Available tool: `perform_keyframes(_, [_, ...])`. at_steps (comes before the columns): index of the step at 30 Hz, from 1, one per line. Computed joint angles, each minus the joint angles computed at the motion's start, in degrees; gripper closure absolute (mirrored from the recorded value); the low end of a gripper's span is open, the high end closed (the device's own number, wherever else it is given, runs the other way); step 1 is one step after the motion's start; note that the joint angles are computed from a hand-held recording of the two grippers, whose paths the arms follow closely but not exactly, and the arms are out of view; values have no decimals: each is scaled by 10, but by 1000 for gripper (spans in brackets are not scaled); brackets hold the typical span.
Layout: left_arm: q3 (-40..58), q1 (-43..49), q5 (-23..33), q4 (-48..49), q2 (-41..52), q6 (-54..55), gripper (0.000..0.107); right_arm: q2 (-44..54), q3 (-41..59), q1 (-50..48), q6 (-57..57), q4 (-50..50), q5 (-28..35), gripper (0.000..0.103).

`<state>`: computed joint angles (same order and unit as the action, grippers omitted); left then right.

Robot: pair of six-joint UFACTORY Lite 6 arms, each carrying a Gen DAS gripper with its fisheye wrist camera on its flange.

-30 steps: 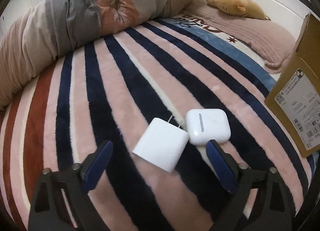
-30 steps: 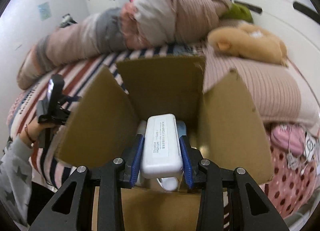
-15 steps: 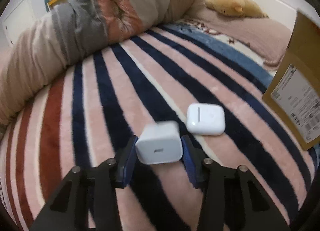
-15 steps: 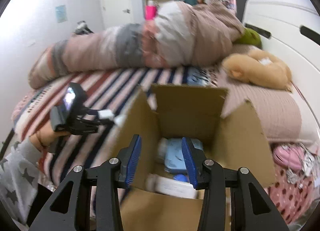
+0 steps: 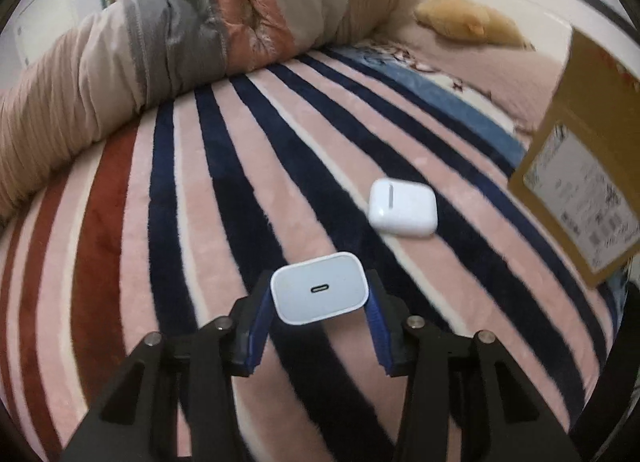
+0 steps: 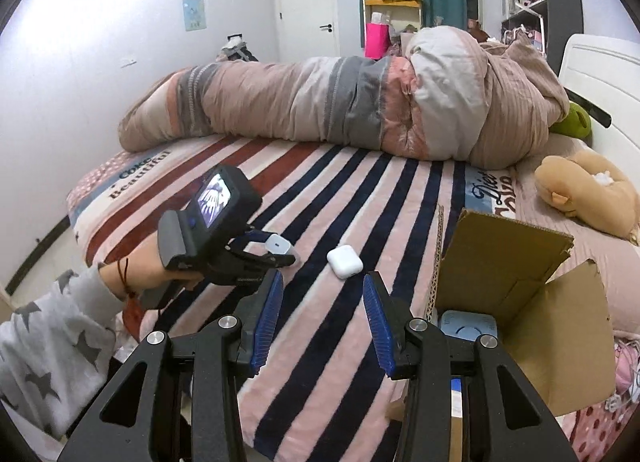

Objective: Organize rigid objects
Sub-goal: 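Grasp the white charger with the left gripper and drop it into the box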

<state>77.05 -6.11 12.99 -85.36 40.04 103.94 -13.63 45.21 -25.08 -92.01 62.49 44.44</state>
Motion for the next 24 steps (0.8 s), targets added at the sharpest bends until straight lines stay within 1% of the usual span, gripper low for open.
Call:
perform_keyframes(2, [26, 0, 4, 58, 20, -65, 67, 5, 2, -1, 4, -3, -3, 65])
perform_keyframes(4, [44, -1, 6, 65, 37, -81, 67, 9, 3, -1, 4, -1, -5, 65])
perform_keyframes(5, [54, -3, 4, 54, 48, -77, 67, 9, 3, -1, 4, 0, -5, 65])
perform_keyframes(7, [56, -6, -4, 8, 55, -35, 67, 7, -1, 4, 6, 4, -6, 65])
perform_keyframes(8, [58, -8, -6, 6, 56, -32, 67, 8, -2, 8, 4, 7, -8, 65])
perform_keyframes(9, [60, -9, -8, 28, 56, -51, 67, 6, -4, 11, 4, 8, -11, 65])
perform_keyframes(10, [63, -10, -9, 75, 55, -94, 67, 3, -8, 16, 3, 10, -16, 65])
perform_keyframes(13, [54, -1, -1, 123, 34, -143, 67, 6, -13, 42, 7, 14, -28, 65])
perform_keyframes(16, [21, 13, -13, 153, -17, -170, 67, 14, -21, 87, 16, 11, -45, 65])
perform_keyframes(19, [-28, 35, 0, 150, -99, -165, 67, 32, -35, 154, 17, 18, -86, 65])
perform_keyframes(20, [-49, 39, 4, 172, -139, -183, 67, 48, -37, 176, 16, 24, -107, 65])
perform_keyframes(22, [-69, 40, 18, 217, -188, -225, 67, 101, -33, 212, 8, 58, -150, 65])
perform_keyframes(23, [-79, 36, 34, 252, -222, -259, 67, 137, -25, 226, 1, 81, -172, 65])
perform_keyframes(24, [-84, 32, 44, 268, -243, -274, 67, 184, -12, 236, -26, 122, -193, 64])
